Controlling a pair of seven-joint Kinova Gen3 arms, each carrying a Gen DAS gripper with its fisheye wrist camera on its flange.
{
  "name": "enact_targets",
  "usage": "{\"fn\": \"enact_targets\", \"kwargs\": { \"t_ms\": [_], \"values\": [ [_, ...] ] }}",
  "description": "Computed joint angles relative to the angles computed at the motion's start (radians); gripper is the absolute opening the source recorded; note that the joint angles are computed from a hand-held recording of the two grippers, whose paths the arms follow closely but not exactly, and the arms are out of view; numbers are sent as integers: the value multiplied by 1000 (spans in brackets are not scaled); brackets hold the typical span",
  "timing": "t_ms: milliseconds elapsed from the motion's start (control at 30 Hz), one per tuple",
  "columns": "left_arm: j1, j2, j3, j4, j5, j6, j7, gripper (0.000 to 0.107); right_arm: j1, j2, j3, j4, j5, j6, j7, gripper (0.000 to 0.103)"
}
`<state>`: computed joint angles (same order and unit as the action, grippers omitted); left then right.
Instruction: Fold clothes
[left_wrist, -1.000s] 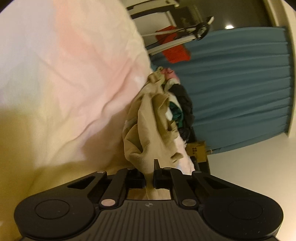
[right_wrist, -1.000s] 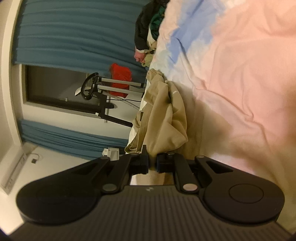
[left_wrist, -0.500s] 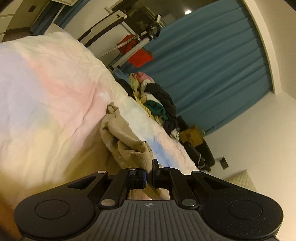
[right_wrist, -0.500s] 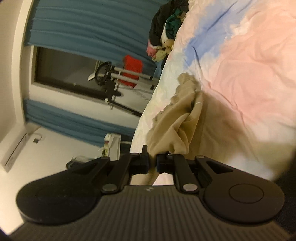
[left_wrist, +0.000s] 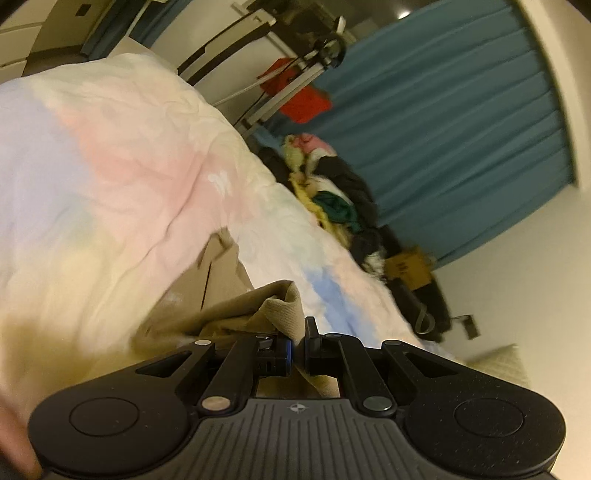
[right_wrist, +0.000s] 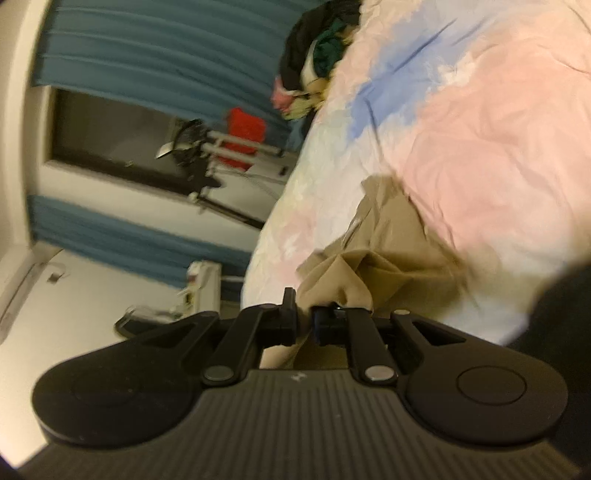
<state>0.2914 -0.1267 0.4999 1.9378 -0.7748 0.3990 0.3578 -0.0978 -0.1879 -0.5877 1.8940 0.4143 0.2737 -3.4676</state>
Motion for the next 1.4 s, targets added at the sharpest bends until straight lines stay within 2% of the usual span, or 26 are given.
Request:
{"fn": "enact_targets", "kwargs": {
  "t_ms": [67, 133, 200, 267, 333, 433, 500, 600, 633, 667, 700, 733, 767, 833, 933, 967, 1000, 1033, 1067, 1167, 1233, 1300, 1400],
  "values": [
    [-19, 93, 4, -72, -22, 38, -29, 6, 36, 89, -23, -54, 64, 15, -42, 13],
    [36, 174, -42, -132, -95, 89, 3, 6, 26, 169, -6, -100, 107, 23, -71, 13],
    [56, 248, -52, -177, -164, 120, 11, 6, 36, 237, -13, -148, 121, 51, -77, 13],
    [67, 299, -75, -202, -187, 115, -5, 6, 71, 305, -50, -197, 146, 85, -87, 13],
    [79, 329, -111, -206, -199, 86, -10, 7, 60, 347, -33, -223, 141, 87, -68, 13],
    [87, 345, -167, -181, -200, 14, 3, 7, 68, 395, -11, -227, 67, 25, 35, 13],
    [80, 354, -191, -170, -175, -32, -25, 8, 82, 417, -10, -225, 4, -10, 116, 14],
    [81, 365, -211, -170, -134, -57, -87, 8, 83, 431, 9, -204, -101, -75, 238, 18],
    [83, 365, -215, -172, -116, -60, -117, 13, 89, 429, 8, -191, -137, -103, 279, 28],
    [83, 365, -214, -172, -115, -61, -133, 22, 107, 430, -8, -179, -161, -130, 312, 45],
    [102, 361, -229, -170, -130, -60, -138, 30, 129, 423, -34, -164, -177, -157, 342, 69],
    [140, 353, -256, -167, -162, -52, -133, 49, 158, 417, -68, -149, -192, -184, 374, 78],
    [186, 346, -293, -163, -202, -45, -117, 67, 183, 411, -98, -134, -199, -211, 396, 82],
    [259, 333, -342, -155, -284, -23, -90, 83, 177, 383, -109, -114, -163, -240, 432, 82],
    [379, 316, -435, -140, -357, -9, -100, 86, 54, 331, -17, -127, -44, -183, 429, 81],
    [402, 318, -447, -144, -349, 7, -135, 87, 8, 318, 18, -140, -3, -142, 437, 75],
    [408, 323, -442, -154, -330, 28, -176, 87, -38, 308, 52, -153, 38, -102, 449, 62],
    [395, 332, -417, -164, -320, 46, -216, 87, -85, 310, 86, -171, 75, -61, 454, 56],
    [371, 344, -384, -173, -316, 61, -257, 87, -131, 319, 121, -194, 96, -20, 473, 43],
    [353, 390, -347, -210, -273, 104, -379, 87, -270, 373, 240, -275, 126, 102, 557, 28],
    [323, 419, -325, -230, -205, 107, -460, 87, -363, 424, 321, -331, 197, 183, 567, 28],
    [360, 441, -376, -239, -173, 104, -510, 87, -442, 477, 389, -396, 215, 264, 582, 27],
    [410, 463, -438, -246, -159, 101, -535, 87, -463, 546, 401, -470, 222, 340, 630, 26]
  ]
}}
